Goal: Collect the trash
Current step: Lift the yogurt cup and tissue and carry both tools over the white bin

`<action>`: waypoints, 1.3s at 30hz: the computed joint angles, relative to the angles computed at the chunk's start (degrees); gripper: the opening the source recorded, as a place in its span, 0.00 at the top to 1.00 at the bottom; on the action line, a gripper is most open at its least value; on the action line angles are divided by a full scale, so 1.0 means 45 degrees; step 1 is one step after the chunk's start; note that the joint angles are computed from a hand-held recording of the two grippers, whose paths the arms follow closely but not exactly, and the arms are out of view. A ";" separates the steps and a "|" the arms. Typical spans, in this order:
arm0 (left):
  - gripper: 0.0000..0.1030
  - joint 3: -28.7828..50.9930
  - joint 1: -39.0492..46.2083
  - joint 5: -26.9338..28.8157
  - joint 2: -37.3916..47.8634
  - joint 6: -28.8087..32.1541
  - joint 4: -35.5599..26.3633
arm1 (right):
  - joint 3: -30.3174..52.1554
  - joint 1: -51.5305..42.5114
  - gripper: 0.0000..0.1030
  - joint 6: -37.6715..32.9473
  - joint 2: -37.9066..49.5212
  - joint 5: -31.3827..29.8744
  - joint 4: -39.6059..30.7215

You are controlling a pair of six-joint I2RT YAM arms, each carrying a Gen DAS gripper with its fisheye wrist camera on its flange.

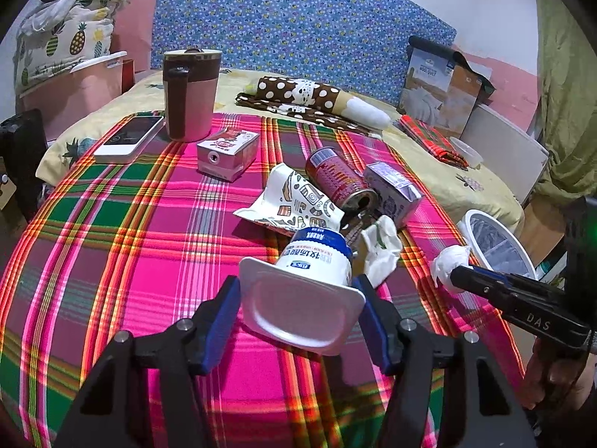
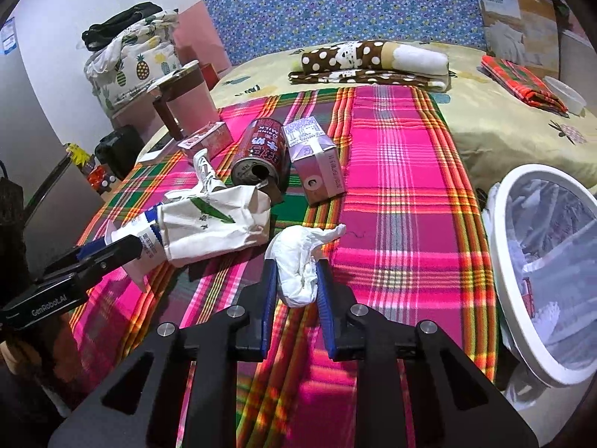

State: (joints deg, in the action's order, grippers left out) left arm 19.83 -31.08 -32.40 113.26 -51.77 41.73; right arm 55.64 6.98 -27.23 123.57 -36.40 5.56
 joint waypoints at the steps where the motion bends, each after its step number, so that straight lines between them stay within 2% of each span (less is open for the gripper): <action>1: 0.39 -0.0020 -0.0146 -0.0139 -0.0153 -0.0108 -0.0180 | -0.0097 -0.0046 0.78 -0.0018 -0.0088 -0.0040 0.0029; 12: 0.39 0.0158 -0.1834 -0.1547 -0.1695 -0.1186 -0.2313 | -0.1133 -0.0602 0.78 -0.0285 -0.1057 -0.0488 0.0454; 20: 0.39 0.0795 -0.2645 -0.2028 -0.2131 -0.1370 -0.3418 | -0.1793 -0.0985 0.78 -0.0384 -0.1732 -0.0749 0.0761; 29: 0.39 0.1719 -0.3008 -0.2007 -0.1976 -0.0970 -0.3933 | -0.2144 -0.1437 0.78 -0.0549 -0.2091 -0.1007 0.1001; 39: 0.39 0.3020 -0.2891 -0.1454 -0.1227 -0.0138 -0.4054 | -0.1813 -0.2114 0.78 -0.0753 -0.1898 -0.1169 0.0796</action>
